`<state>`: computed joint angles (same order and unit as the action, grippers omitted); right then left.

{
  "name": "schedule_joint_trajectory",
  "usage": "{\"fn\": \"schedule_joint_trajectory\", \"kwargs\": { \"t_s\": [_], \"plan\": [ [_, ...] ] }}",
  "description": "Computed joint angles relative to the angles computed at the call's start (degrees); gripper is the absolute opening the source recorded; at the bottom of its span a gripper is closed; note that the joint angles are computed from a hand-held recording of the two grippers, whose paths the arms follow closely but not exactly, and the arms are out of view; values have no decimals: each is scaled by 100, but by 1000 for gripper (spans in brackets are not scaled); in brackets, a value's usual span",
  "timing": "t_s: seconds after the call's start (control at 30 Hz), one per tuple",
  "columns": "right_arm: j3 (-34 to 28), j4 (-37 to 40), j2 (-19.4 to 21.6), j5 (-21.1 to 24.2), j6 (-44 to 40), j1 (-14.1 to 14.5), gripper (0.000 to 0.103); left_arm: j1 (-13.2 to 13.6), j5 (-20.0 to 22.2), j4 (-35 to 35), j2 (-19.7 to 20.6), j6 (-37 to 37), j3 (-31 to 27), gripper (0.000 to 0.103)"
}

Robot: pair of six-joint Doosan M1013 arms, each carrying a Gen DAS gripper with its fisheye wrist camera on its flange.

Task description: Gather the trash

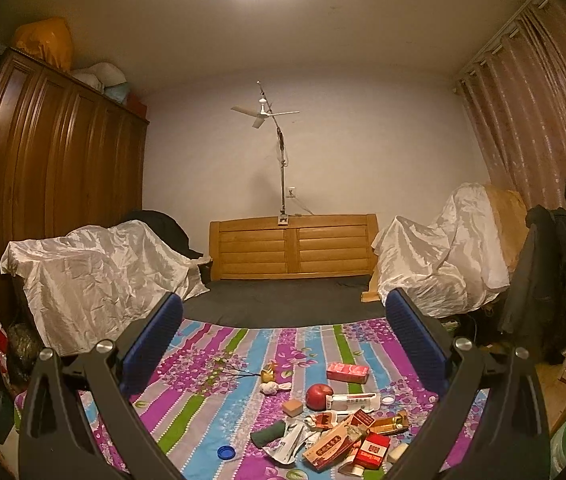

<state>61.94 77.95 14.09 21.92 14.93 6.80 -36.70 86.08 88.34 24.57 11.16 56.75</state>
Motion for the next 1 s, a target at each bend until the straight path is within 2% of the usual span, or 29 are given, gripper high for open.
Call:
{"fn": "schedule_joint_trajectory", "kwargs": {
  "t_s": [0.2, 0.37, 0.47, 0.57, 0.63, 0.73, 0.8, 0.87, 1.0],
  "plan": [
    [-43, -2, 56, 86, 27, -23, 98, 2, -22, -6, 0, -11, 32, 98],
    [81, 157, 82, 34, -34, -23, 98, 15, -188, -1, -122, -235, 328, 98],
    [173, -321, 138, 39, 516, -19, 98, 40, -25, -58, -115, -131, 434, 98],
    [197, -1111, 255, 338, 1471, -50, 98, 98, 213, -233, -117, -107, 581, 98],
    [215, -1353, 343, 467, 1770, -42, 98, 168, 367, -486, -98, -75, 606, 98],
    [349, -1458, 407, 611, 1683, 6, 98, 277, 468, -921, -110, -166, 682, 98],
    [463, -1336, 413, 667, 1329, 49, 98, 341, 521, -1157, -108, -190, 716, 98],
    [481, -1154, 461, 816, 967, 88, 98, 394, 587, -1320, -86, -134, 732, 98],
    [476, -1127, 552, 923, 879, 211, 98, 465, 684, -1522, -58, -74, 789, 98]
  ]
}}
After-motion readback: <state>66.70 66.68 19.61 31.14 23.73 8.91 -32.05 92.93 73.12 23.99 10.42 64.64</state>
